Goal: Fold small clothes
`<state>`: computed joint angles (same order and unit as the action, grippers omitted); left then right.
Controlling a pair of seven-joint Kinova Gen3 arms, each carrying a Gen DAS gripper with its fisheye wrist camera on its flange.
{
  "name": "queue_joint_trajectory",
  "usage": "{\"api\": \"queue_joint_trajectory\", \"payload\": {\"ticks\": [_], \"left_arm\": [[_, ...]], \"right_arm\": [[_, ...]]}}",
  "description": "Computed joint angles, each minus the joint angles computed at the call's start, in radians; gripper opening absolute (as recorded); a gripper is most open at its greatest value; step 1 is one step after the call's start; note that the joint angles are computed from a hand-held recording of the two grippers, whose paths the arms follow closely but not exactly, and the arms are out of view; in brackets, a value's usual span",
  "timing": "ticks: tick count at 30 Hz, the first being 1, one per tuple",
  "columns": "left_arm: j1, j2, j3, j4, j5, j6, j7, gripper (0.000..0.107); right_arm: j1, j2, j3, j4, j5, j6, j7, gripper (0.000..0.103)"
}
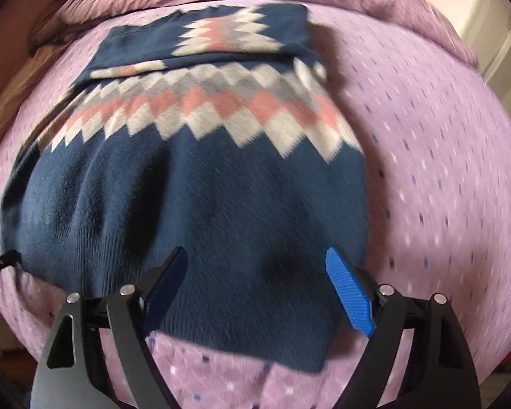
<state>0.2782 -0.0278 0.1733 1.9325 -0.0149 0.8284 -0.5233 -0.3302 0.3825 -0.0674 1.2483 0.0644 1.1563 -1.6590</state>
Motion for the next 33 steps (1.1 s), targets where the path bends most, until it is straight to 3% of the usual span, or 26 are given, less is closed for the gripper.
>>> {"api": "queue_joint_trajectory", "payload": {"ticks": [3,5,14,19,22,26,27,30,33], "left_arm": [[0.004,0.026,0.005,-0.046,-0.006,0.043,-0.020,0.014],[0.018,0.057,0.010,-0.091,-0.031,0.081,-0.026,0.013],[0.022,0.102,-0.018,-0.153,0.006,0.102,-0.090,0.013],[0.026,0.109,-0.022,-0.167,0.008,0.128,-0.106,0.013],[0.023,0.121,-0.026,-0.176,0.015,0.132,-0.123,0.013],[0.018,0.132,-0.031,-0.179,0.024,0.137,-0.149,0.014],[0.016,0.136,-0.033,-0.177,0.029,0.134,-0.154,0.014],[0.006,0.137,-0.039,-0.168,0.051,0.119,-0.167,0.014],[0.002,0.143,-0.040,-0.170,0.059,0.118,-0.182,0.014]], "right_arm": [[0.018,-0.031,0.009,0.044,-0.006,0.018,-0.014,0.084],[0.033,-0.052,0.010,0.074,-0.008,0.030,-0.009,0.084],[0.118,-0.073,0.008,0.125,-0.077,0.081,0.077,0.084],[0.198,-0.020,0.002,0.081,-0.234,0.101,0.101,0.082],[0.223,0.015,-0.002,0.057,-0.294,0.121,0.090,0.068],[0.208,0.045,-0.001,0.030,-0.286,0.151,0.062,0.064],[0.201,0.047,0.000,0.030,-0.278,0.153,0.054,0.059],[0.183,0.048,0.005,0.020,-0.248,0.159,0.031,0.013],[0.185,0.058,0.005,-0.008,-0.238,0.188,0.034,0.010]]}}
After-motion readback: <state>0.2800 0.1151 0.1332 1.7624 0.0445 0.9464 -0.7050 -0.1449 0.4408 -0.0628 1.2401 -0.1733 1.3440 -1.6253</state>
